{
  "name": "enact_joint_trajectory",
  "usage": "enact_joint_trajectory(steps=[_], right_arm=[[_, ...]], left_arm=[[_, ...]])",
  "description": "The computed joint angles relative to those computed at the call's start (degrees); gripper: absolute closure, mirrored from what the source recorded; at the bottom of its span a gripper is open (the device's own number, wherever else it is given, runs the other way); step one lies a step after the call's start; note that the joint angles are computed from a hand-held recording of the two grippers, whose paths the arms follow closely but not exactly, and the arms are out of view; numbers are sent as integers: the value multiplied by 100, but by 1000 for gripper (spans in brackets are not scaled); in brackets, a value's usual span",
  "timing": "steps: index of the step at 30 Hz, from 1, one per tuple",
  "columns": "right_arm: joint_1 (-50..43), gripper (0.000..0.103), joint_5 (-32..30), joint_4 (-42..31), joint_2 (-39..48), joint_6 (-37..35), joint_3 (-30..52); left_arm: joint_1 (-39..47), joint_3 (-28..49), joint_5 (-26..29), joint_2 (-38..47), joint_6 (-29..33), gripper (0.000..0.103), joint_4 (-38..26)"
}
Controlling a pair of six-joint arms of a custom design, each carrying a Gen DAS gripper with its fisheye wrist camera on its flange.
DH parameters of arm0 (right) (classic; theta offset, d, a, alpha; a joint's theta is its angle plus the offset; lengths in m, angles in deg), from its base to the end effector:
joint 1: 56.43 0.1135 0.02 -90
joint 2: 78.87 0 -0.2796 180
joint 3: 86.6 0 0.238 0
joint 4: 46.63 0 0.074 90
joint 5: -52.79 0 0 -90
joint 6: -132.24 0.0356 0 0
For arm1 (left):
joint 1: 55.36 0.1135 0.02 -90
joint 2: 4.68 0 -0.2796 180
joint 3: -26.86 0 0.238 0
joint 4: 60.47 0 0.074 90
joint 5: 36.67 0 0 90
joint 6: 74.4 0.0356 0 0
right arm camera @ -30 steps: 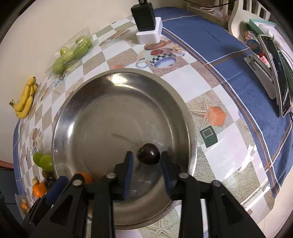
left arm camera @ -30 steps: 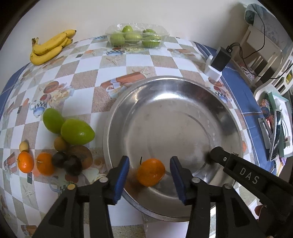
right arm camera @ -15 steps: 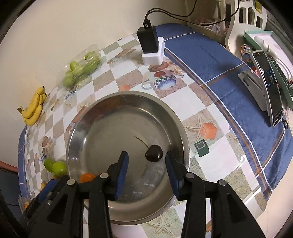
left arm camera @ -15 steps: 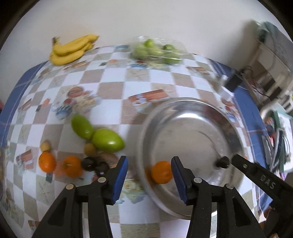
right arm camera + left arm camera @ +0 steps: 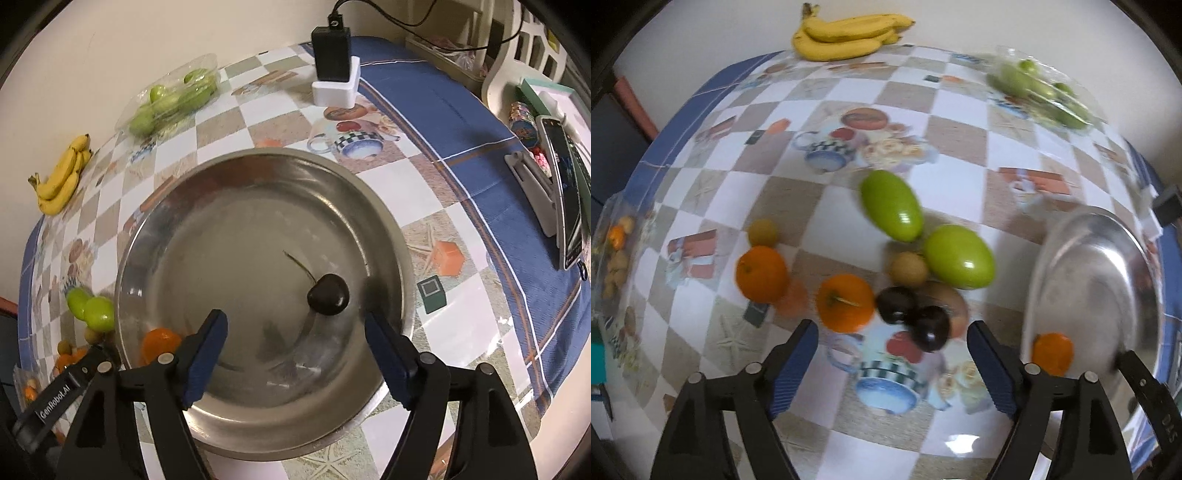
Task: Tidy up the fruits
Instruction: 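Move both open tools back from the bowl to the fruit cluster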
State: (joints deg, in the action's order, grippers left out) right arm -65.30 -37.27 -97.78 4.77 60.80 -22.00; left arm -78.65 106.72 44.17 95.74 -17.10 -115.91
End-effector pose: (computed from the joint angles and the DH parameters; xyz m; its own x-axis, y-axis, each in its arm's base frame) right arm 0.2482 -0.0387 0.2106 -0.8323 0.4520 -0.3210 0.4417 0.8905 0.1088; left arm 0.2960 -0.1212 0.1990 -0.9417 -0.1753 -0.2870 -0.1828 0.9832 -0.0007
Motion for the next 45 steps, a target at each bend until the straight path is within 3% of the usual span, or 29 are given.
enact_joint_trajectory(steps=[2,9,11,13,27,45], right_arm=[[39,15,16,13,23,-2,-1],[141,14,80,82,2,-12,-19],[175,3,112,134,-31,4,-42],[213,1,143,145,-35,12,-33],[567,1,159,255,-32,303,-35],[2410,1,290,600,271,833,455]], left_arm=[[54,-26,-53,8,-1,10,2],[142,-86,-197,-2,39,0,88],[158,-123,-252,-34,73,0,132],[205,-145,-194,-54,113,0,179],[556,-237,-39,-246,646,0,377],[2600,-565,287,-897,1590,0,617]])
